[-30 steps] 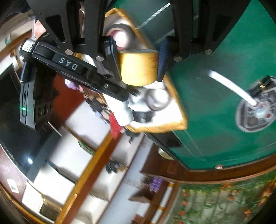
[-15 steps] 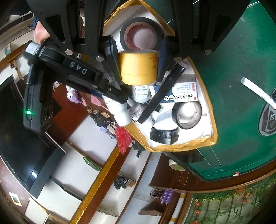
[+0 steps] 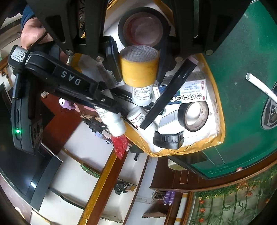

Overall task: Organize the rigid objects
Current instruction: 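Lower the pill bottle and yellow tape roll into the box, opening both tools, then move both open tools back to the remaining items on the table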

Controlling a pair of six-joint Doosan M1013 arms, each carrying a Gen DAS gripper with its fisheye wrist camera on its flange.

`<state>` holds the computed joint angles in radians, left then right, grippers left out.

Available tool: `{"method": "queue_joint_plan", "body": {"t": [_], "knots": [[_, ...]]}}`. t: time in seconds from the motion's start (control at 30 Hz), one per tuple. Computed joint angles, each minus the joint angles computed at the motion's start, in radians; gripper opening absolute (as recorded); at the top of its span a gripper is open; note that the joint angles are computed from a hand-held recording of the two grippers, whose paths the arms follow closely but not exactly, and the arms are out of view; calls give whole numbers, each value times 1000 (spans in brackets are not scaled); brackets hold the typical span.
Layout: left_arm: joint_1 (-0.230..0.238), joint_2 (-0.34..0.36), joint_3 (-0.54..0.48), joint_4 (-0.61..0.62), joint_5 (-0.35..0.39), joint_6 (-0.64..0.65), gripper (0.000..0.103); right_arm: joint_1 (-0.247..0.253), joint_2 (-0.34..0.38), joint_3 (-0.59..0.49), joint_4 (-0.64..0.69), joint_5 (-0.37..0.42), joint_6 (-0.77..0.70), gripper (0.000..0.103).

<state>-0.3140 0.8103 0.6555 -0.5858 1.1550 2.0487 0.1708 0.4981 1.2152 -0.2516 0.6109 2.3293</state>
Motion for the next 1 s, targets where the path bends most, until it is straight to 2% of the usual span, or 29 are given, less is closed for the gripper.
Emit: {"method": "queue_joint_plan", "body": {"t": [0.17,0.3,0.47,0.7,0.87,1.0], "knots": [[-5,9,-15,1,18,-1,41,-6,7,-11,59,19,-52,34],[-3,18,-34,-8,46,-14,50,7,9,-23,-22,52,-17,36],[6,4,-16,-39,38,-2,51,9,-13,-11,-55,48,10,36],[38,-47,52,-86,-25,46,51,35,-30,-14,-59,-11,-17,36],[81,-65,83,-96,-77,34,51,67,8,-87,2,9,-149,36],[126,-62,94,-79,-120,-28,51,88,51,-156,84,37,-262,36]]}}
